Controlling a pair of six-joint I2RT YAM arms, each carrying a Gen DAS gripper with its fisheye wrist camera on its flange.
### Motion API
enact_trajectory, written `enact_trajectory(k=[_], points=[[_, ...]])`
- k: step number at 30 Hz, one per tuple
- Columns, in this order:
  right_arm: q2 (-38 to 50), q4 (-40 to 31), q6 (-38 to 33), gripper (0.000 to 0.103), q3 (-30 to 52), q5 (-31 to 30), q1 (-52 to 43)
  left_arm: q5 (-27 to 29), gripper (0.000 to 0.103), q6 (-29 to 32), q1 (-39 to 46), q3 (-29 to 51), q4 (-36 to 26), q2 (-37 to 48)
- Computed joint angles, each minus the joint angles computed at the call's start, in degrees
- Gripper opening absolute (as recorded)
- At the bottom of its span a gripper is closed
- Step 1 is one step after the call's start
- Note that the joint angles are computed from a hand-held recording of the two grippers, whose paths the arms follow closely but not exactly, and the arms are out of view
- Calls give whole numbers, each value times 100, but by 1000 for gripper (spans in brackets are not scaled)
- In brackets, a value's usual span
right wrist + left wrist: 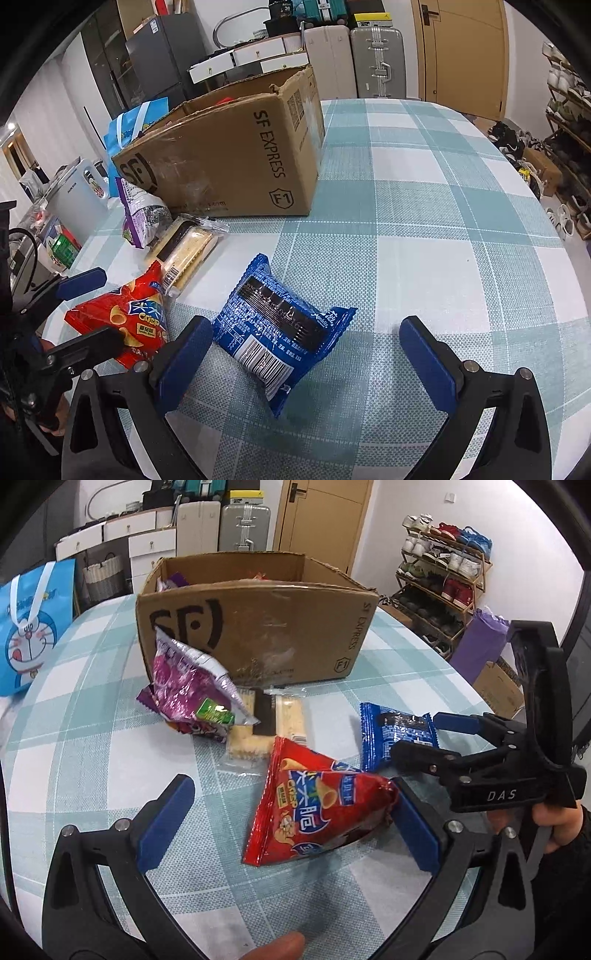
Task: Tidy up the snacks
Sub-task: 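Grasp the red chip bag with the left gripper while the right gripper grasps the blue cookie pack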
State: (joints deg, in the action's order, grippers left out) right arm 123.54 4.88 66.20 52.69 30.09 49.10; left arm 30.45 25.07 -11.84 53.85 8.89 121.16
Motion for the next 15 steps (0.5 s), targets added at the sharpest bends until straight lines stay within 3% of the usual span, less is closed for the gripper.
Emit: enact_trajectory(k=[15], points=[[175,-166,-312,103,350,-102,53,-51,102,282,466,816,-782,398]])
